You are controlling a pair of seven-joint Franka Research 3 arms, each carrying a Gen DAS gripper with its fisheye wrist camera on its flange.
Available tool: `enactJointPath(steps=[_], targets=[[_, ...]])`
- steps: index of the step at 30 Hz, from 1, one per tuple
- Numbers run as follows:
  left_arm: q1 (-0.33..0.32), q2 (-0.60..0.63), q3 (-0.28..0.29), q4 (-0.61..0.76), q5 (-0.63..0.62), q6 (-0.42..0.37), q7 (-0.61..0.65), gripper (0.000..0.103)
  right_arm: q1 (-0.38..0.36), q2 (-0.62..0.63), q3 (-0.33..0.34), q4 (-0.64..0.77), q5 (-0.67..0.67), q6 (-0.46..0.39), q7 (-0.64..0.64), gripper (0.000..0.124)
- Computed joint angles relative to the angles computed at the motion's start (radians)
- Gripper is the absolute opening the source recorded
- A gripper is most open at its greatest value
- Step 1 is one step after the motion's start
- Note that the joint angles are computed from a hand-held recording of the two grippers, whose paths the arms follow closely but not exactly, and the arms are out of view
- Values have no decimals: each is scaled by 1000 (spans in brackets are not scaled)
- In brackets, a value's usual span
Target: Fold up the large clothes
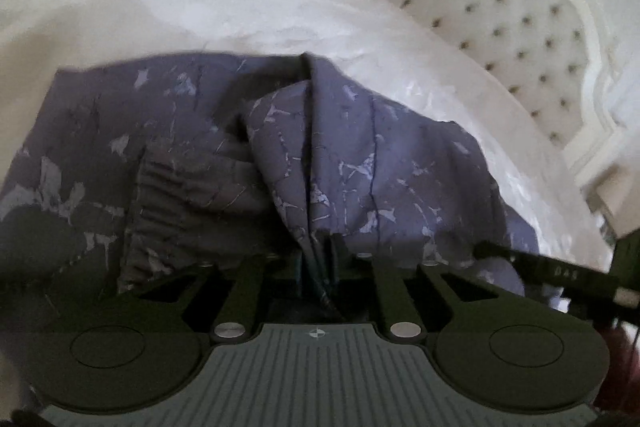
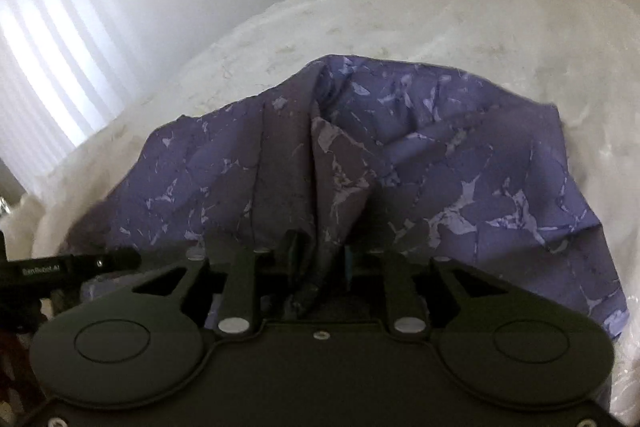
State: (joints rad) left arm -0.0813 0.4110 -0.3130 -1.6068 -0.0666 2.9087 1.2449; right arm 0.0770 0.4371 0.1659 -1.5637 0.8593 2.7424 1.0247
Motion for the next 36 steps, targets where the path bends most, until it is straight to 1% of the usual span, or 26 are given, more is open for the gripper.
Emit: enactJointPath(steps=[1, 3, 4, 6, 7, 8, 9, 10, 11, 12, 13, 15, 16, 17, 18, 19, 20, 21, 23, 25, 26, 29, 32, 34, 36], targets=[[-13, -11, 16, -2, 22, -8, -7, 22, 10, -8, -6, -11, -12, 22, 2, 43], [-70, -37, 85, -2, 111, -37, -62, 47, 22, -30, -14, -32, -38, 56, 6, 70], [-99, -58, 119, -15, 164, -35, -98, 52, 22, -49, -8, -53, -35, 82, -11, 77], [-135, -121, 162, -91, 259, 19, -163, 63, 18, -89, 11, -100, -8, 159, -72, 78], [-159, -152, 189, -127, 322, 46, -209, 64, 16, -111, 24, -126, 11, 197, -112, 78], [-178, -168, 208, -142, 380, 61, -251, 65, 4, -141, 50, -160, 54, 234, -178, 78], [-200, -173, 225, -139, 442, 63, -293, 67, 2, -156, 64, -168, 85, 252, -222, 78], [-211, -179, 230, -137, 490, 61, -321, 68, -6, -170, 84, -175, 132, 260, -282, 78], [-208, -166, 216, -116, 509, 48, -320, 71, 4, -174, 84, -173, 149, 263, -311, 78], [-204, -151, 199, -93, 518, 32, -306, 73, 22, -176, 73, -171, 139, 259, -318, 77], [-205, -133, 190, -67, 530, 15, -298, 73, 53, -164, 48, -158, 91, 256, -289, 77], [-233, -92, 199, -15, 580, -36, -318, 73, 98, -162, 9, -172, 1, 262, -239, 77], [-253, -67, 211, 21, 612, -81, -336, 73, 124, -159, -20, -182, -62, 260, -188, 77], [-267, -63, 226, 22, 644, -111, -365, 73, 151, -156, -53, -195, -132, 257, -123, 77], [-267, -57, 226, 21, 653, -133, -380, 76, 170, -154, -80, -208, -192, 250, -61, 77], [-258, -52, 218, 15, 646, -142, -390, 78, 185, -145, -104, -215, -245, 236, 2, 77], [-251, -49, 217, -2, 644, -121, -414, 81, 191, -143, -115, -227, -280, 228, 46, 77], [-256, -52, 231, -20, 674, -89, -449, 82, 174, -143, -97, -244, -274, 240, 48, 77], [-276, -57, 261, -41, 752, -53, -512, 84, 123, -143, -35, -265, -224, 286, 9, 77], [-278, -60, 269, -52, 795, -35, -551, 86, 113, -135, -20, -265, -225, 302, 13, 79], [-278, -58, 272, -57, 813, -20, -571, 87, 99, -132, -1, -269, -213, 316, -3, 80], [-276, -59, 279, -71, 849, 12, -621, 88, 13, -122, 113, -283, -102, 379, -114, 81], [-262, -57, 265, -70, 844, 15, -619, 89, 0, -117, 138, -286, -75, 407, -149, 82], [-254, -42, 254, -53, 827, 11, -603, 90, -30, -106, 173, -274, -41, 408, -180, 82], [-257, -36, 256, -46, 825, 9, -601, 92, -31, -104, 178, -272, -26, 411, -190, 82]])
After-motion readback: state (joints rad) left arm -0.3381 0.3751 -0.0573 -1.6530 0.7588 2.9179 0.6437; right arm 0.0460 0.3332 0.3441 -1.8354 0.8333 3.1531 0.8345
